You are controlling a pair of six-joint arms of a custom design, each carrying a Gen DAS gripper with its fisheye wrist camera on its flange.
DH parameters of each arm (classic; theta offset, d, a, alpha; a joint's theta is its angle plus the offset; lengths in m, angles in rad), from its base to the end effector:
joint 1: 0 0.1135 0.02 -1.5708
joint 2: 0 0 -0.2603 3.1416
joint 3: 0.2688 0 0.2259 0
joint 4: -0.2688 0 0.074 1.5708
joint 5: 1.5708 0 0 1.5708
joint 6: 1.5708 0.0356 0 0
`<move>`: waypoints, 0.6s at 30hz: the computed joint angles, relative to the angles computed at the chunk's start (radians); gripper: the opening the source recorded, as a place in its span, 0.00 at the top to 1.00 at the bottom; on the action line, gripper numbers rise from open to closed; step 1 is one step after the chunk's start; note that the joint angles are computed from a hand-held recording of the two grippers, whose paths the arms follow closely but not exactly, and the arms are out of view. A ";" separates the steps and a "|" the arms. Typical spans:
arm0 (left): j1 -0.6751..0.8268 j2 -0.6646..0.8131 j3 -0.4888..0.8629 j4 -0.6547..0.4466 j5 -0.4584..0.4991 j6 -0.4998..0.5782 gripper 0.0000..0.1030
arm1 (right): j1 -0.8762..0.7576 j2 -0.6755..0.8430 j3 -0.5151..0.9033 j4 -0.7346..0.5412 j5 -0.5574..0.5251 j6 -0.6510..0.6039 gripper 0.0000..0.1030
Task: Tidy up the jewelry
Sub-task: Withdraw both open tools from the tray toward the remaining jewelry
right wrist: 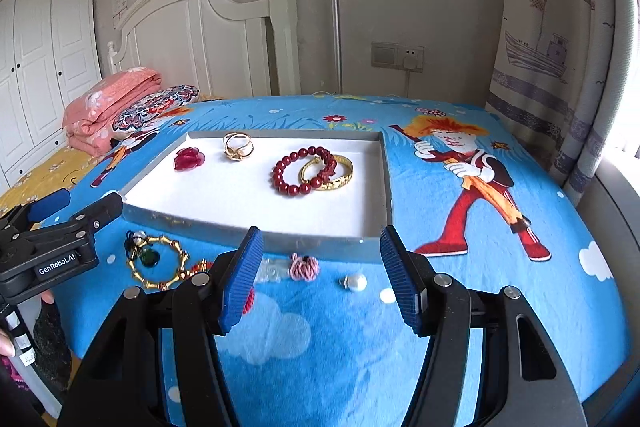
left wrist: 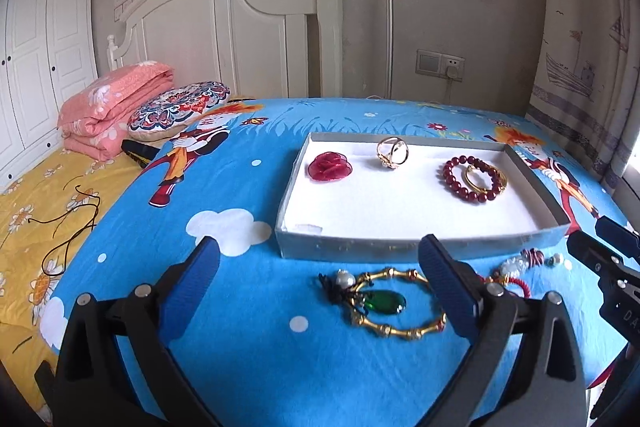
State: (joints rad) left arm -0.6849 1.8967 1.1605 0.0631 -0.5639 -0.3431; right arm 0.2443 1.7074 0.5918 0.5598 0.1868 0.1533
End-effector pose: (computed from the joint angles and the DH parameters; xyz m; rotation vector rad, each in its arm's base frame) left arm 0.3113 -0.2297 0.1934 0.0686 2.1248 0.0325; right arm 0.2904 0.0656 0.1446 0.0139 2.1160 0.0380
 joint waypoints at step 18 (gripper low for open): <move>-0.076 -0.020 -0.249 0.167 -0.063 -0.022 0.06 | -0.003 0.070 -0.114 0.141 0.002 0.049 0.46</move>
